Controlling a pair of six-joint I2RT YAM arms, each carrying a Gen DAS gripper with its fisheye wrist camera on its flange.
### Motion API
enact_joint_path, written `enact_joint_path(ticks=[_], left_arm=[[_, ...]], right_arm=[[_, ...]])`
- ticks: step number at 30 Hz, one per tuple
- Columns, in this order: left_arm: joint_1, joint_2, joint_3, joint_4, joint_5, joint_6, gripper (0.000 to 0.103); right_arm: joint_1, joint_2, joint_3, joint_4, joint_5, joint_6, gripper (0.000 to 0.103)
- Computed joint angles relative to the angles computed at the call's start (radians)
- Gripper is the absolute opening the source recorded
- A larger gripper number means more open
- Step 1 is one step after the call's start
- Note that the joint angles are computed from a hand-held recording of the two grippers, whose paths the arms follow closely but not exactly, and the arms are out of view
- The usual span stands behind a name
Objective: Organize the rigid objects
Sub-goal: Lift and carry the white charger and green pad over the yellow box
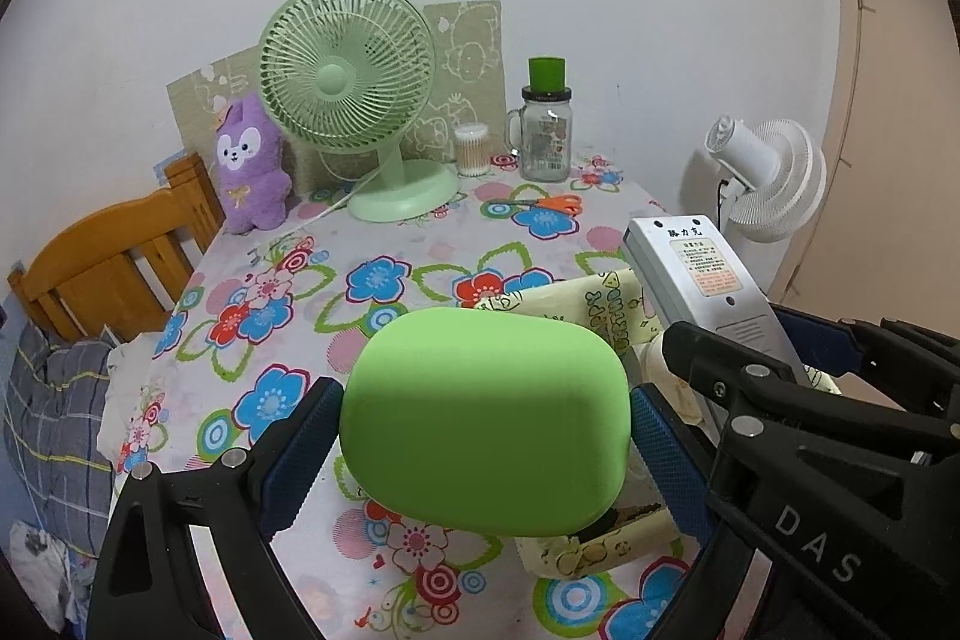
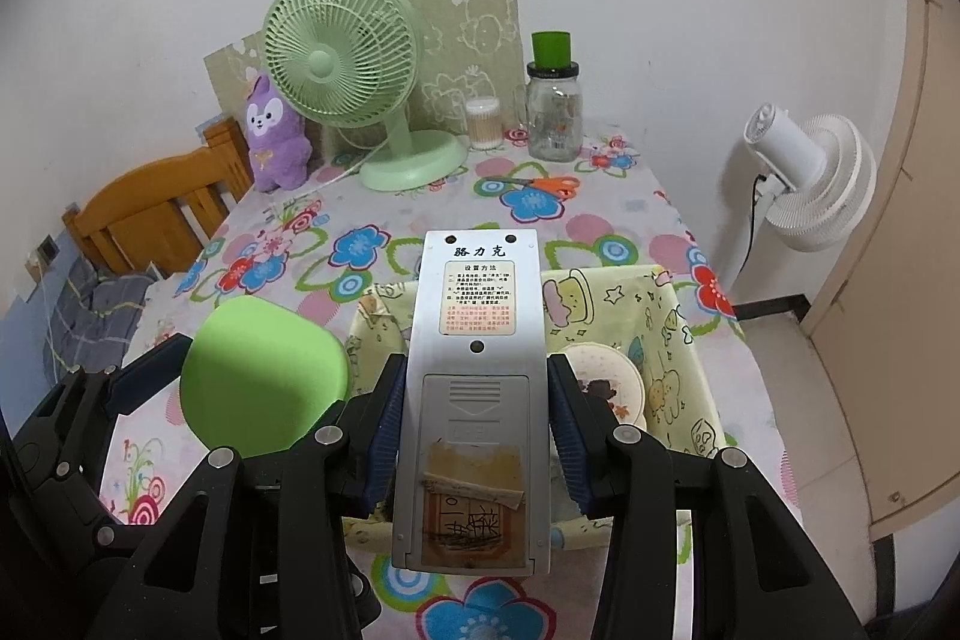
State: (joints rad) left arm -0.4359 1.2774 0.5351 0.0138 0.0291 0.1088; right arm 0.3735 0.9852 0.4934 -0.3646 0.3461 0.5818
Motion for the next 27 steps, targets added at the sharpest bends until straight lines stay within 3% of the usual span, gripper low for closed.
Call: enact_joint_path(ticks=[17,27], left_arm=[[-0.030,0.160,0.045,0.041,-0.039,0.001,0.095],[-0.045,0.203,0.053,0.057,-0.062,0.006,0.095]], right_arm=[[-0.196,0.211,-0.031,0.190,-0.186,-0.090,0.048],[-0.245,0.284,-0.026,0.228,-0.270,-0.094,0.049]])
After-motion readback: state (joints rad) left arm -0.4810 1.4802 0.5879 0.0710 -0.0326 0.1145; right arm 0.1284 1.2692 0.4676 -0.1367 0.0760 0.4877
